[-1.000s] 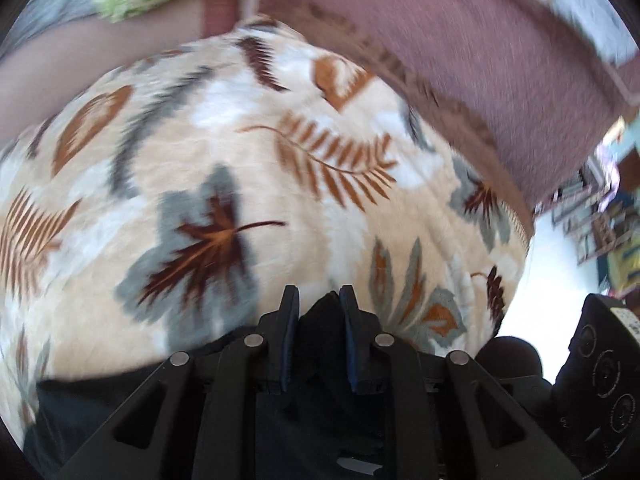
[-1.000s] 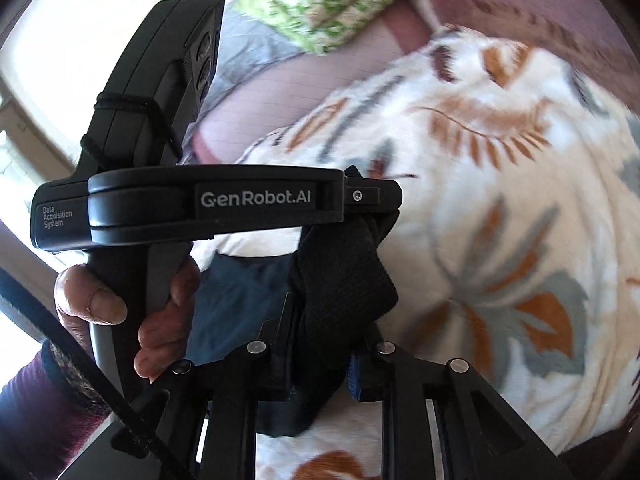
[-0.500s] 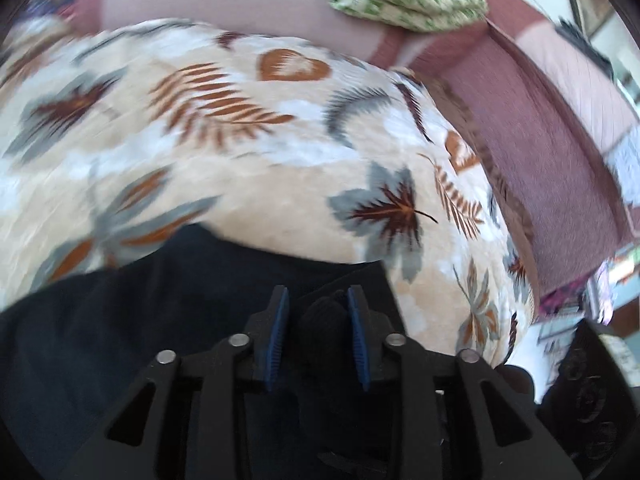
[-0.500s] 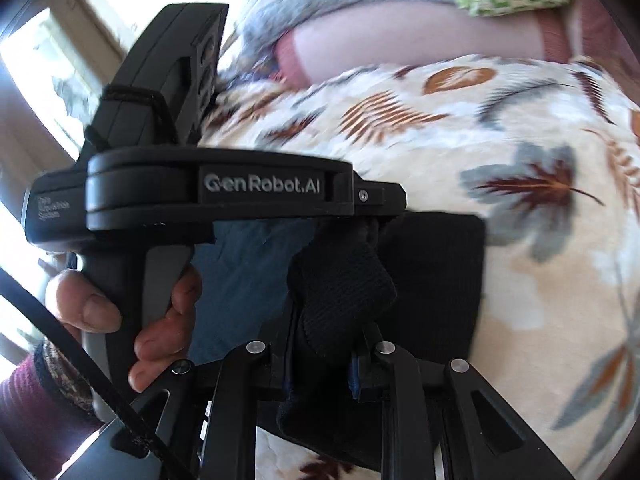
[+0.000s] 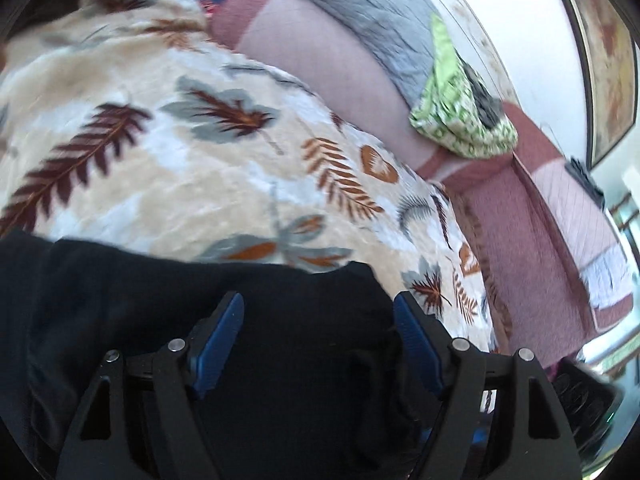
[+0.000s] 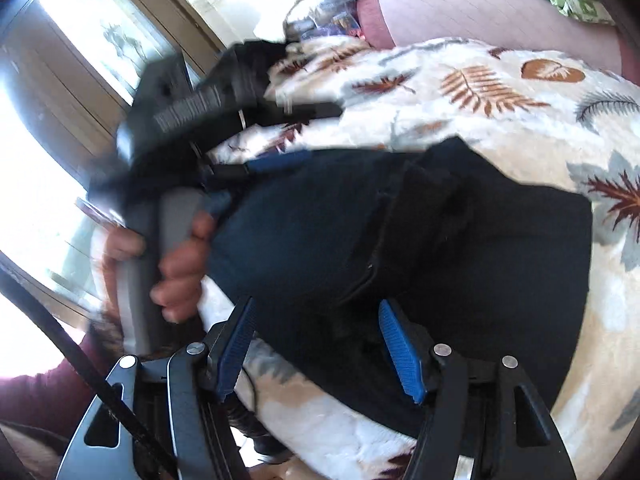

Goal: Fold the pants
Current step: 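Fold the pants end with the right gripper over toward the left gripper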

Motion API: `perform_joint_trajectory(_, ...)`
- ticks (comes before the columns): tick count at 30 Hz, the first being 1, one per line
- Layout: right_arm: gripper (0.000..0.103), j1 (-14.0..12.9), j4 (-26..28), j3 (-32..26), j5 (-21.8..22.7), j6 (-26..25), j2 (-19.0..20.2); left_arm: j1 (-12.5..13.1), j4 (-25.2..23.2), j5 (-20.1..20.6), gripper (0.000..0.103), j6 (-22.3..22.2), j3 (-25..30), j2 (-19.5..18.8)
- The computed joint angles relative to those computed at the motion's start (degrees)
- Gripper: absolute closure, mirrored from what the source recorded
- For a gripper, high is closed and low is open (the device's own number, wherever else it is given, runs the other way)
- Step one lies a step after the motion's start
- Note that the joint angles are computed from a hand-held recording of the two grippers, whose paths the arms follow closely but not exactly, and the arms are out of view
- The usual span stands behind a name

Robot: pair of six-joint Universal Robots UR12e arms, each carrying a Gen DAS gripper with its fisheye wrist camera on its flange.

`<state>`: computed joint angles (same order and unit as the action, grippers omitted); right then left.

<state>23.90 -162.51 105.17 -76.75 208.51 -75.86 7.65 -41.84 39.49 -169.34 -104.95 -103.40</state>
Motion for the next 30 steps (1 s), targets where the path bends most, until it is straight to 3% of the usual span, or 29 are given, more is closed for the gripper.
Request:
perform_joint_trajectory(2,0.034,-0.2,-1.1,0.2,-1.8,1.5,-0.7,0.6,0.2,-0.5,0.027,-0.8,-0.2,-0.3)
perform_joint_trajectory(4,0.040,-0.3,-0.4,0.4,-6.4,3.9,-1.8,0.9,0.9,-1.2,0.027,-1.6,-0.2,-0.4)
perform_joint_trajectory(6,0.071,-0.1,3.8,-0.6,-12.4,6.6,-1.7,1.1,2.2,-2.1,0.027,-2.0,-0.4,-0.2)
perform_joint_trajectory(8,0.089,0.0,7.0,-1.8,-14.8,9.1,-0.9,1.0,4.2,-1.5,0.027,-2.1,-0.9,0.4)
perform_joint_trajectory(9,0.091,-0.4,7.5,-1.9,-14.3,11.0,-0.4,1.0,4.7,-1.1,0.027,-2.1,-1.0,0.6)
perform_joint_trajectory(12,0.091,-1.3,5.4,-2.0,-9.4,12.5,1.3,0.9,6.8,1.5,0.027,-2.4,-1.4,1.1)
perform_joint_trajectory(14,0.091,-0.1,6.7,-2.8,-7.6,10.4,1.9,1.1,8.0,2.3,0.027,-3.0,-1.7,1.4)
perform_joint_trajectory(18,0.091,2.4,10.2,-5.4,-6.8,3.2,3.7,1.9,7.6,1.1,0.027,-3.8,-1.7,1.4)
perform_joint_trajectory(22,0.089,3.1,11.9,-6.0,-5.9,1.1,4.0,2.1,6.2,0.6,0.027,-4.2,-1.5,1.3)
perform_joint_trajectory(27,0.089,1.8,10.0,-4.4,-1.7,3.5,3.0,2.2,6.8,0.8,0.027,-4.5,-1.6,1.4)
perform_joint_trajectory(30,0.089,1.3,6.0,-3.3,-0.3,4.3,1.6,2.5,6.9,0.2,0.027,-5.0,-1.7,1.3)
